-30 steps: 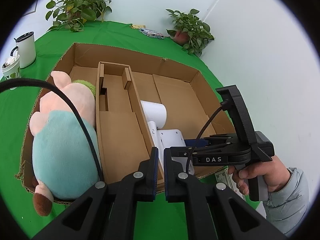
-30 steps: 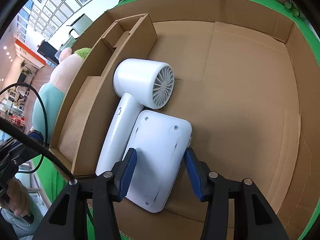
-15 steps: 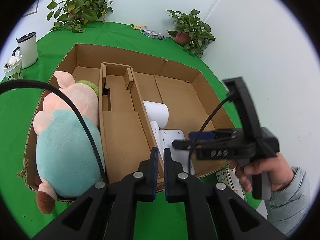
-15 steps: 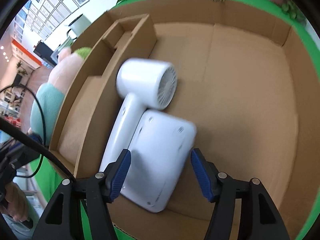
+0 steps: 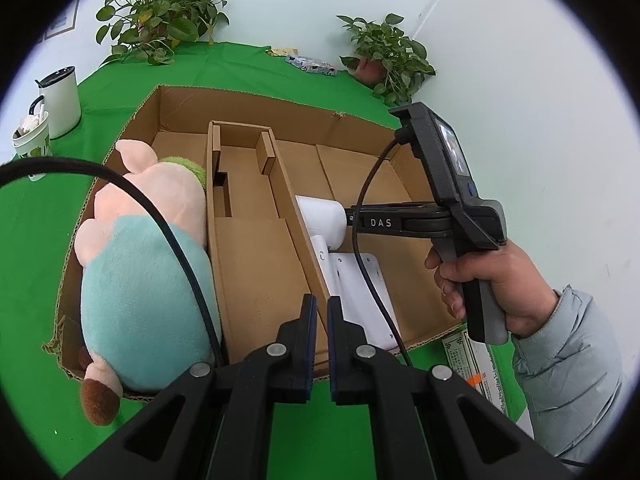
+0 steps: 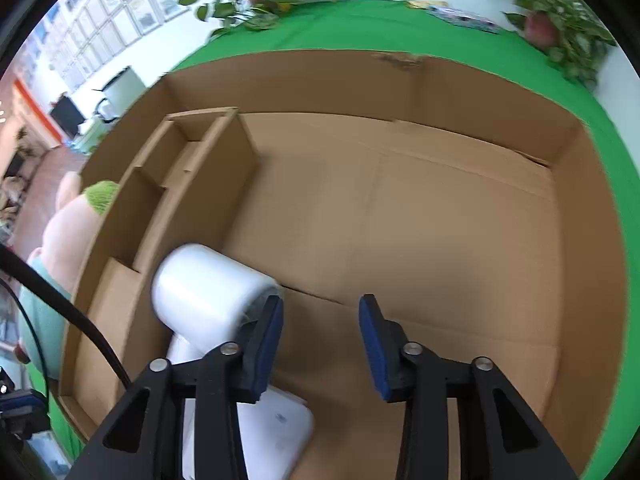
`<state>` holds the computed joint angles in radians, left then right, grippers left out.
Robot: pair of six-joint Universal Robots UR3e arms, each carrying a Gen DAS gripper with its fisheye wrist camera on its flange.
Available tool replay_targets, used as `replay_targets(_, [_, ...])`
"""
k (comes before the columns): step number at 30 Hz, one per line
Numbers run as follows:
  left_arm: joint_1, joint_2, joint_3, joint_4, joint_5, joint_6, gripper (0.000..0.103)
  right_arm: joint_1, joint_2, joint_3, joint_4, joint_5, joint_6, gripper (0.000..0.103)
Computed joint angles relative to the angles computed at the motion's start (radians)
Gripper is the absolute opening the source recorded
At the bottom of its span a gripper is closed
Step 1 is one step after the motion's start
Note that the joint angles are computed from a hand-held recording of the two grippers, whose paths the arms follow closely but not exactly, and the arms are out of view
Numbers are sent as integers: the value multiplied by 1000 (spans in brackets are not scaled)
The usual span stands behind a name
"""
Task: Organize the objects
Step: 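Withdraw the right gripper up and out of the box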
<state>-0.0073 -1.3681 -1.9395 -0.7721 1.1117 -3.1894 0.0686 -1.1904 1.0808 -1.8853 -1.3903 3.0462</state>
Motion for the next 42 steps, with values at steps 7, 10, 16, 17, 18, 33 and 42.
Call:
replay_targets(7, [-7, -6, 4, 2, 15, -4, 4, -1, 26, -28, -3, 32, -4, 18])
replay_targets(10, [-13, -4, 4, 1, 24, -9, 4, 29, 80, -55, -41, 16, 8, 16])
replay_targets(16, [-17, 8, 1, -3, 29, -15, 4, 67, 97, -66, -91, -42, 72, 36])
replay_targets(17, [-15, 10, 1, -4, 28, -13, 4, 69, 59, -27, -115, -57, 73, 39])
replay_targets(18, [-14, 11, 0, -4, 27, -14, 4, 75, 12, 16, -141, -70, 73, 46])
replay_targets(33, [17, 114, -40, -42, 33, -24, 4, 181, -133, 228, -124, 207, 61, 41])
replay_targets(42, [43, 170, -46, -83, 37, -21, 4, 187, -171, 285, -175, 199, 95, 44])
